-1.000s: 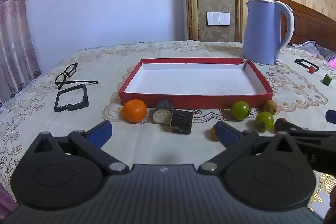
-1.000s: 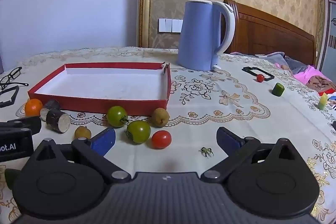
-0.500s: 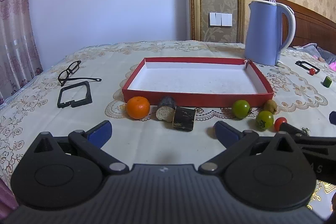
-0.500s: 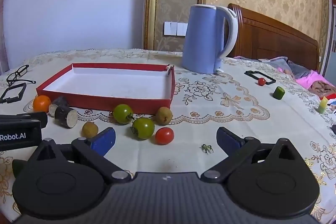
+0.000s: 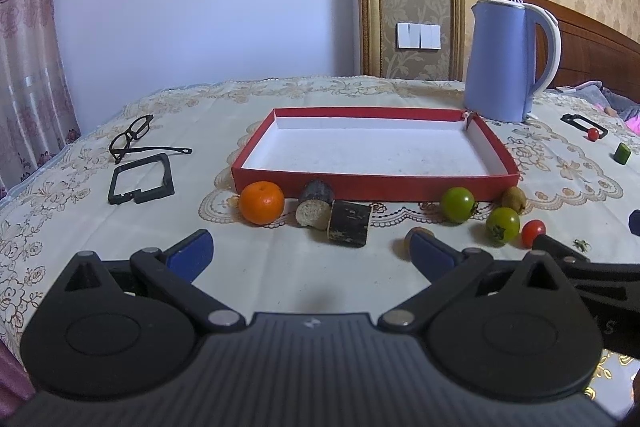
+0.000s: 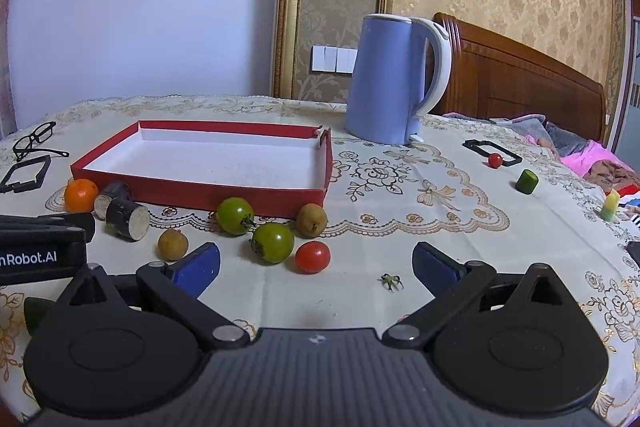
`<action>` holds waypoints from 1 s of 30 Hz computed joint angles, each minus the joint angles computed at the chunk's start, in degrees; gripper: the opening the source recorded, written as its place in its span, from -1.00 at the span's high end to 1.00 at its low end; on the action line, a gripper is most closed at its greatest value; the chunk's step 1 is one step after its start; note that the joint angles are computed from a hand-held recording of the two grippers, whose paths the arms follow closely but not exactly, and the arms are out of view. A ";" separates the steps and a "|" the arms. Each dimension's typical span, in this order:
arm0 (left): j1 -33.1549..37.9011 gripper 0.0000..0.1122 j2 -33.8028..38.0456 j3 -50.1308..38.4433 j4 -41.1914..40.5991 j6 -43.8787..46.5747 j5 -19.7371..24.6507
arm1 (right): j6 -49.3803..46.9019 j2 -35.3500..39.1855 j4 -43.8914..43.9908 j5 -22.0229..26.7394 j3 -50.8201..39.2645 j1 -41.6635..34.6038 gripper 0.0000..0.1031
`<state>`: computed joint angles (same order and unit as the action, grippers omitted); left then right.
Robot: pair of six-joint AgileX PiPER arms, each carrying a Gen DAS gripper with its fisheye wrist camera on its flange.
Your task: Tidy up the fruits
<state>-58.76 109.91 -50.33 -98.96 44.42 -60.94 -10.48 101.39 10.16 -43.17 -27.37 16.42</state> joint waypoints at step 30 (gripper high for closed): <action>1.07 -0.84 -0.18 1.31 0.40 -1.20 1.43 | 0.21 0.91 -0.84 -1.24 0.62 0.54 -1.00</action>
